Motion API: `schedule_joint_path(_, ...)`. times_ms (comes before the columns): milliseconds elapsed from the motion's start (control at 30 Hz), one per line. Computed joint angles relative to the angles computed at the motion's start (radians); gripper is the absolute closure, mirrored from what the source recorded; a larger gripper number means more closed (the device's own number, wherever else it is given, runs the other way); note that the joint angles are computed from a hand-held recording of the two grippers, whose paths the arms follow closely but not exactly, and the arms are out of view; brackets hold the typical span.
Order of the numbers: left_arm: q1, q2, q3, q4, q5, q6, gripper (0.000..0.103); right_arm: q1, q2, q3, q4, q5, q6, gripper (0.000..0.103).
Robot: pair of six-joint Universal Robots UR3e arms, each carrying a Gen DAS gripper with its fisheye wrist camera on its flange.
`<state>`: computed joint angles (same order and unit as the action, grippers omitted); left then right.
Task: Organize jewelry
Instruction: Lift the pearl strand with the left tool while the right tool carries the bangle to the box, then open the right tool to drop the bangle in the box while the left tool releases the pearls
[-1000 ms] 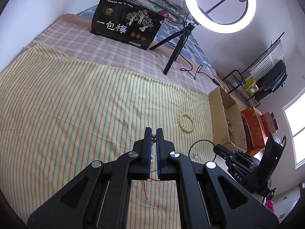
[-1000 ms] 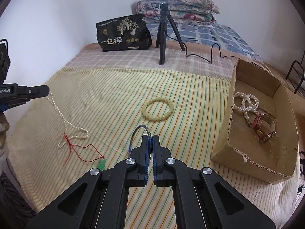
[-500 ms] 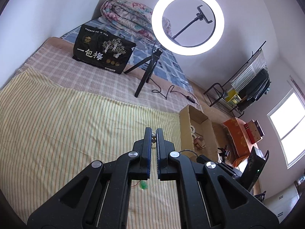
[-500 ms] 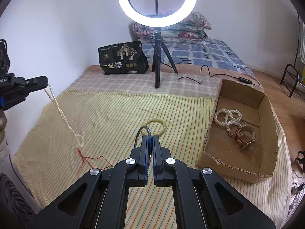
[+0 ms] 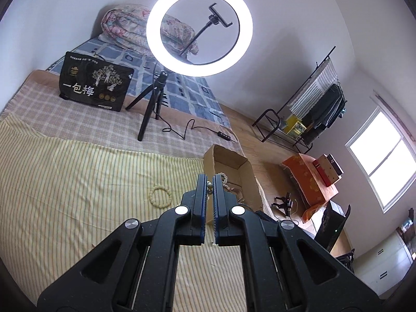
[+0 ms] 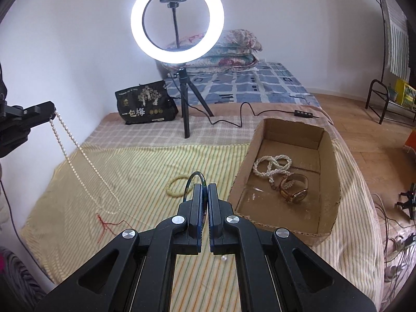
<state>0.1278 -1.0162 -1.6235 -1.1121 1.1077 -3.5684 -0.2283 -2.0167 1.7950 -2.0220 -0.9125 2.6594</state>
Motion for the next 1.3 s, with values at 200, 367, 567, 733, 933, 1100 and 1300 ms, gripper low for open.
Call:
schedule_joint_path(200,-0.184,-0.178,0.096,0.12,0.113,-0.082,0.101,-0.148,-0.049,0.001,0.1,0.068,-0.075,0.101)
schedule_joint_path(367,-0.28,-0.31,0.194,0.168,0.171,-0.112,0.101,-0.242,-0.056,-0.005,0.141,0.11,-0.11,0.101)
schedule_joint_path(567,-0.355,-0.464,0.325,0.196,0.203,-0.134,0.101,-0.272,-0.009,-0.002,0.084,0.113,-0.079,0.101)
schedule_joint_path(733,-0.404,-0.586,0.443,0.206,0.218,-0.147,0.101,-0.273,0.045,0.007,-0.01,0.098,-0.017,0.101)
schedule_joint_path(933,-0.445,-0.714,0.579,0.208,0.222,-0.162,0.101,-0.277,0.082,0.024,-0.107,0.055,0.029,0.101)
schedule_joint_path(1100,-0.463,-0.804,0.669,0.208,0.214,-0.167,0.101,-0.27,0.125,0.033,-0.165,0.012,0.044,0.101)
schedule_joint_path(1300,-0.491,-0.909,0.772,0.198,0.212,-0.181,0.101,-0.266,0.171,0.027,-0.182,-0.021,0.05,0.101)
